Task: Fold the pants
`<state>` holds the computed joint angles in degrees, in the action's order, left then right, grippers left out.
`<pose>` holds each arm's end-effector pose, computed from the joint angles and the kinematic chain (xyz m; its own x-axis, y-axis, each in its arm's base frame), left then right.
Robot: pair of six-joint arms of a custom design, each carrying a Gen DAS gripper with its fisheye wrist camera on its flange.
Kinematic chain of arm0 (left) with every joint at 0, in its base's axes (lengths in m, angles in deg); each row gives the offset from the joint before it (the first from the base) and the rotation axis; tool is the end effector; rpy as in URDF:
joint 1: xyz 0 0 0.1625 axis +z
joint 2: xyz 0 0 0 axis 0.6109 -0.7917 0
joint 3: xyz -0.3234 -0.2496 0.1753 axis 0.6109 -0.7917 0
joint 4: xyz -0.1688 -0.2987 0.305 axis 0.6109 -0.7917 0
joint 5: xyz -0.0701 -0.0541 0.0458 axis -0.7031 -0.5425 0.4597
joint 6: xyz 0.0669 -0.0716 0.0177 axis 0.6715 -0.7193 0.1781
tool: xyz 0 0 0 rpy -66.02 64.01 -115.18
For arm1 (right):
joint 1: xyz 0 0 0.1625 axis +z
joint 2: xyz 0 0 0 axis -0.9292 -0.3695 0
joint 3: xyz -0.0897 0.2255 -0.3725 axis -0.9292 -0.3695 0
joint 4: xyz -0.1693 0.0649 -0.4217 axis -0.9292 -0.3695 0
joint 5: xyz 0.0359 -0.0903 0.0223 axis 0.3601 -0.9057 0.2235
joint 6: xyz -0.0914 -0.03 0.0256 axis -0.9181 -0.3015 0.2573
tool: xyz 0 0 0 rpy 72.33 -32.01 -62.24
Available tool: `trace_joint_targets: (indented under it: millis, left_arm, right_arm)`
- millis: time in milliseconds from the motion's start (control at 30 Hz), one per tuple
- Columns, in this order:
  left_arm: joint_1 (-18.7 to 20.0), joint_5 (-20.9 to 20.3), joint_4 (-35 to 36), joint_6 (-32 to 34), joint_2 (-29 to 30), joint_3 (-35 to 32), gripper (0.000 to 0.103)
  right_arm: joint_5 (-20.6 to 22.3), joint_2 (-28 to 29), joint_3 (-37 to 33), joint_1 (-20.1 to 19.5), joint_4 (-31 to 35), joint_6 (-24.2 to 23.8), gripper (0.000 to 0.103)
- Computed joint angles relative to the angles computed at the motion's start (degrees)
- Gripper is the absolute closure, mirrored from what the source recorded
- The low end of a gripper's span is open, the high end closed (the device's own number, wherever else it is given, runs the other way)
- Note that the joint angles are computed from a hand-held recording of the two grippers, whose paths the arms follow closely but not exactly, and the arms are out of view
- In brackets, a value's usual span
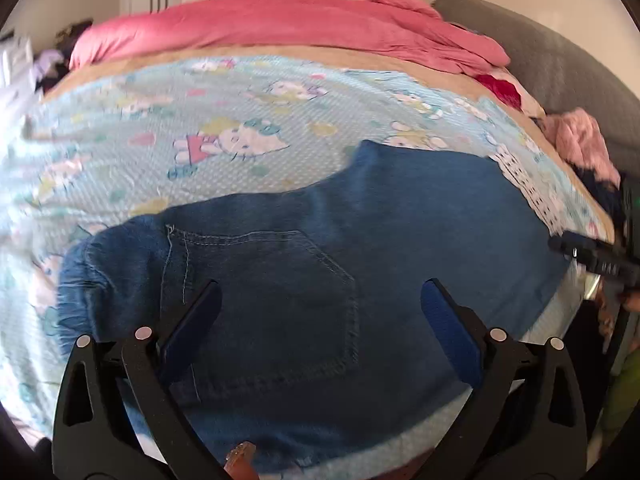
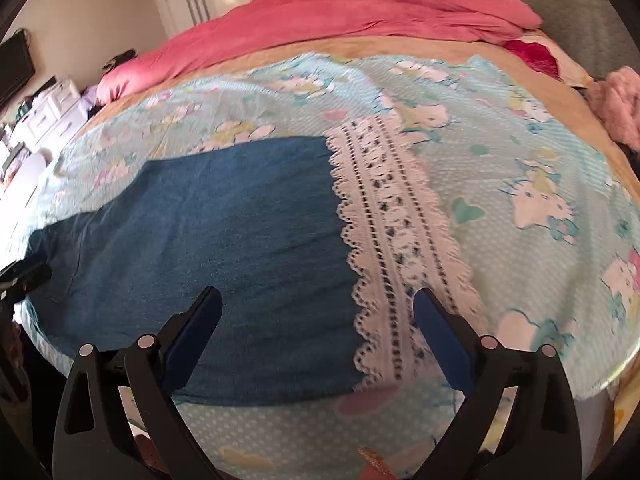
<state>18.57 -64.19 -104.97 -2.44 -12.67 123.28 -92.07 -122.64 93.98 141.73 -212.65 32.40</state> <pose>-0.2037 -0.6532 -0.0168 -0.7726 0.2738 -0.5728 0.5355 0.7657 -0.3563 -0.0805 -0.6335 0.2681 -0.7891 -0.0044 0.6142 -0.3705 0.8011 -0.4702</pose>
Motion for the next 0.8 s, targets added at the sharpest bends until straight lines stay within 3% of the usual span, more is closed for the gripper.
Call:
trace_joint_targets:
  millis: [600, 800]
  left_arm:
    - [-2.2, 0.2, 4.6, 0.8, -0.1, 3.4, 0.009]
    - [-1.0, 1.3, 8.5, -1.9, -0.2, 3.1, 0.010]
  right_arm:
    - [0.2, -0.1, 5.2, 3.0, -2.6, -4.7, 0.007]
    - [-7.4, 2.6, 3.4, 2.5, -2.6, -3.3, 0.007]
